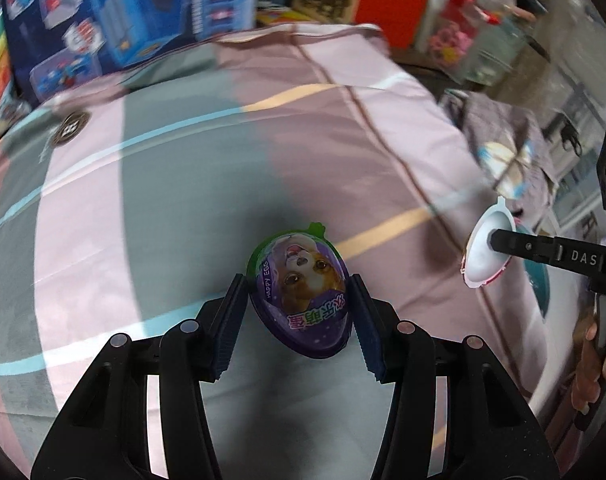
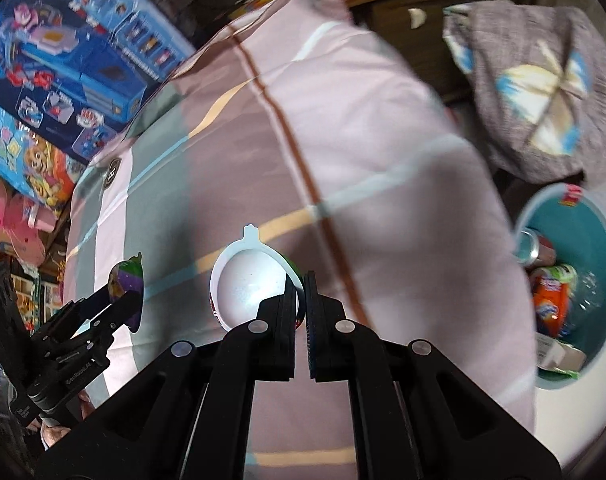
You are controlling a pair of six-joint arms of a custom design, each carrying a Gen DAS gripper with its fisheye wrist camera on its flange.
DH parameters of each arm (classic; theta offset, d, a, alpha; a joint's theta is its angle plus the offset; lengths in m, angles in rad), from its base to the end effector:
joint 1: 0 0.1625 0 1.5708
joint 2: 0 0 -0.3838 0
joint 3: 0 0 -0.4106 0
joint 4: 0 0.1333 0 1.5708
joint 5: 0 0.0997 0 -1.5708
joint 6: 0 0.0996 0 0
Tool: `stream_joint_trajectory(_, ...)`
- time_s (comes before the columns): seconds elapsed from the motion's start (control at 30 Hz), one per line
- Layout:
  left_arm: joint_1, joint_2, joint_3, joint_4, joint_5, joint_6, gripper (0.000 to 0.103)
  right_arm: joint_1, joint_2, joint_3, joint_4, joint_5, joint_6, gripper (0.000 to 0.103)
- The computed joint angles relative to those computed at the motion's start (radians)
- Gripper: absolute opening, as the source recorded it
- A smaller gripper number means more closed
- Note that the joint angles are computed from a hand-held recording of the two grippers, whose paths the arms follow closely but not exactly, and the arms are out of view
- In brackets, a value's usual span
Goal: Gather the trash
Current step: 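Carry egg cap and purple egg over the teal bin and open both tools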
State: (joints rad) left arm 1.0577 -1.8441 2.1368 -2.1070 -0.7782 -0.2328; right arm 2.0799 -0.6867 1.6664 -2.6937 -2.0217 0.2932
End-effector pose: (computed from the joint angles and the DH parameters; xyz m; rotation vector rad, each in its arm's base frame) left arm -0.0200 -0.4515 0.3698 0.2146 2.4050 -0.6424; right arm 0.3890 -0.5125 -0.0096 0.2513 -2.7390 0.4279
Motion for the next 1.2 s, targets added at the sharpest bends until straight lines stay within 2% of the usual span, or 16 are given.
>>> stream_joint_trajectory(0.2,-0.081,0.028,0.018,0.018,0.0,-0.022,0.052,-0.027,-0.114,0.13,-0.065,-0.038,-0.007,0.005)
stream_joint_trajectory(0.63,-0.222,0.17,0.025,0.035,-0.022,-0.05,0.052,-0.124,-0.361,0.393,-0.227,-0.049,-0.031,0.005)
stream_joint_trajectory(0.87,-0.256,0.277,0.004,0.011,-0.066,-0.043,0.052,-0.19,-0.48,0.498,-0.281,-0.041,-0.041,0.005)
stream_joint_trajectory(1.03,-0.268,0.402,-0.031,-0.049,-0.129,0.005,0.052,-0.245,-0.548,0.553,-0.295,-0.061,-0.031,0.005)
stream_joint_trajectory(1.2,-0.269,0.533,-0.076,-0.095,-0.185,0.036,0.053,-0.301,-0.596,0.586,-0.294,-0.051,-0.036,0.005)
